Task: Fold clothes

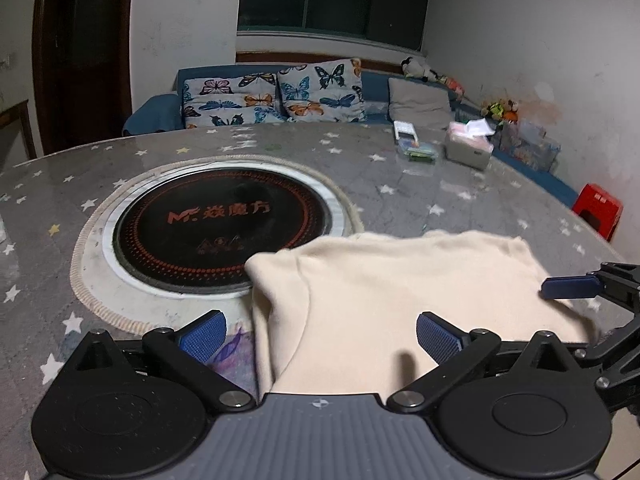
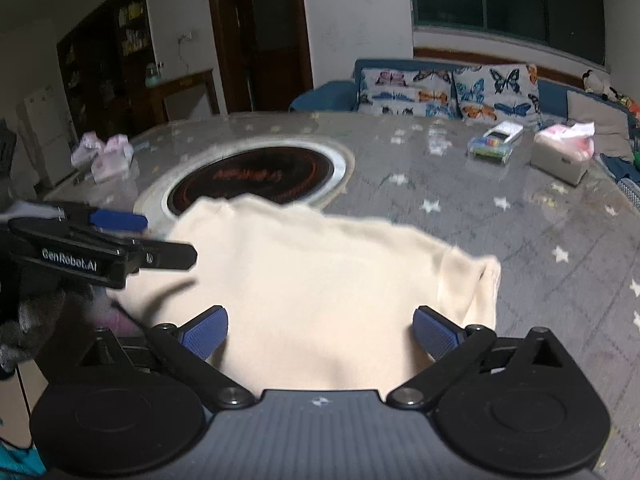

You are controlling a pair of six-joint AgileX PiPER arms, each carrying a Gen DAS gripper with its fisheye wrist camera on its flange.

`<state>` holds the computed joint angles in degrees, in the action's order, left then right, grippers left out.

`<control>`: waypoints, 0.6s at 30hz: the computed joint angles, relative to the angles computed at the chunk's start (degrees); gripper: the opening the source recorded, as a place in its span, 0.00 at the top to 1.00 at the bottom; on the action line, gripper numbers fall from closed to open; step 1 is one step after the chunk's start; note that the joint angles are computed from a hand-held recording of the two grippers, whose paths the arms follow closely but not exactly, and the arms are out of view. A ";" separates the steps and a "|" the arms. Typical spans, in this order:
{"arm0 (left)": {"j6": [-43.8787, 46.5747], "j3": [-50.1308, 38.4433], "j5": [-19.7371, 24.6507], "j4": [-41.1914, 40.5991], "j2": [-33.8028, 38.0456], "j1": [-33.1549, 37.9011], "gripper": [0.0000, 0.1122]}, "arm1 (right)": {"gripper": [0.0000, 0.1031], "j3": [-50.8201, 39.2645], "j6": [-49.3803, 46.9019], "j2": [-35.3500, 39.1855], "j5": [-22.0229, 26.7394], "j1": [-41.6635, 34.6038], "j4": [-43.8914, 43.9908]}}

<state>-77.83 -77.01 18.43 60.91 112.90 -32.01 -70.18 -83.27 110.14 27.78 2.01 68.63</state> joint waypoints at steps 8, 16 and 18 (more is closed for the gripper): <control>-1.81 1.90 1.19 1.05 -0.39 0.02 0.08 | 0.00 0.66 -1.98 -0.61 -0.71 0.83 -0.46; 1.24 1.35 1.64 -2.58 0.29 0.79 0.08 | 0.00 -3.03 6.02 1.76 -1.77 1.88 -8.67; 1.00 1.47 1.66 -2.38 -0.17 0.92 0.08 | 0.00 -3.24 6.45 1.44 -1.80 2.18 -9.74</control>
